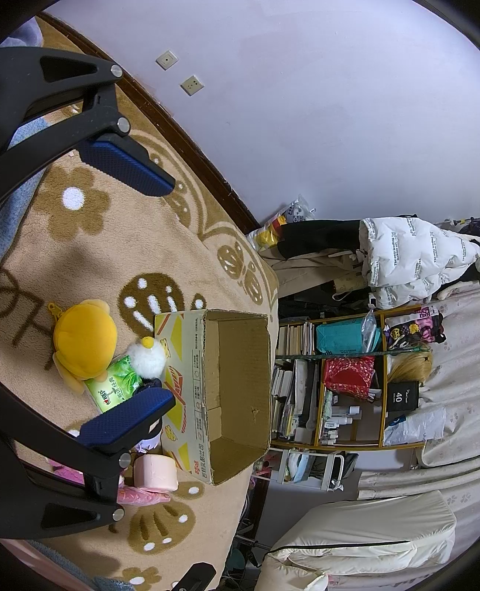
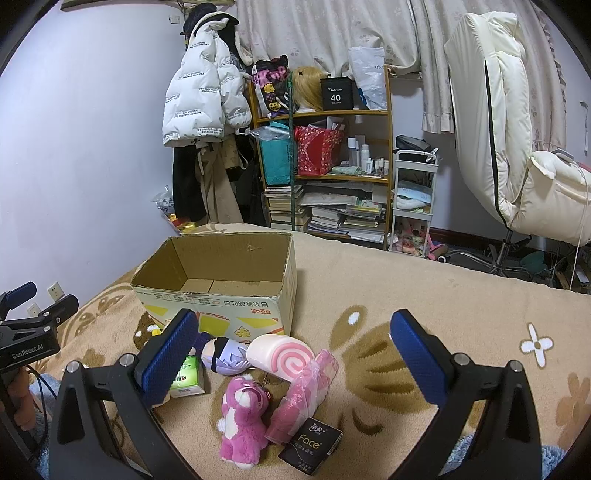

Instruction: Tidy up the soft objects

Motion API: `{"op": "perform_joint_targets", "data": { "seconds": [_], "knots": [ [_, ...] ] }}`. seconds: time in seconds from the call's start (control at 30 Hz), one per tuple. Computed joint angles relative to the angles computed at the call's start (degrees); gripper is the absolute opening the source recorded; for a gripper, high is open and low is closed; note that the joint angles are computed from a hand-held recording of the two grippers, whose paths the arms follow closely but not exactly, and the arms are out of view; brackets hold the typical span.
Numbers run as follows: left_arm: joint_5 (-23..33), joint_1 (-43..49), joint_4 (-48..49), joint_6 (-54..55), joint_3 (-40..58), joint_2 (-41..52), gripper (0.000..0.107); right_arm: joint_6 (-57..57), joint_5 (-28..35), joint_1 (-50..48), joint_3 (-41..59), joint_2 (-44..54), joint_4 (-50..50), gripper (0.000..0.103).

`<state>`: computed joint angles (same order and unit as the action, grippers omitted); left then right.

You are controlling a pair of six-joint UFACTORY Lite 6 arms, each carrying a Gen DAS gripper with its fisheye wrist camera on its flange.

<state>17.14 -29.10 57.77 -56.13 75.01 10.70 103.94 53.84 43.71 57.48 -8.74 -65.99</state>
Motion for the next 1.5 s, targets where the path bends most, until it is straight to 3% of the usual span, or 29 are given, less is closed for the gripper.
{"op": "perform_joint_targets", "data": {
  "seconds": [1.13, 1.23, 1.4, 1.5],
  "knots": [
    [0.6, -0.1, -2.3, 2.6, -0.5, -1.2, 0.102, -0.3, 0.0, -0.1, 0.1, -0.1, 0.2, 0.103],
    [-0.5, 0.5, 1.1, -0.6, -1.3, -0.1, 0.102, -0.5, 0.0, -0.1, -0.1, -0.4, 0.4, 0.103],
    [1.1, 0.7, -5.3, 6.0, 2.7, 3.2, 0.102, -1.3, -0.9, -0.9, 0.0, 0.0, 1.6, 0.103],
    [2.8, 1.1, -11.6, 12.3, 7.3, 6.9, 0.102, -0.6, -5.0, -3.8, -2.3, 0.5, 2.9, 0.103]
  ]
}}
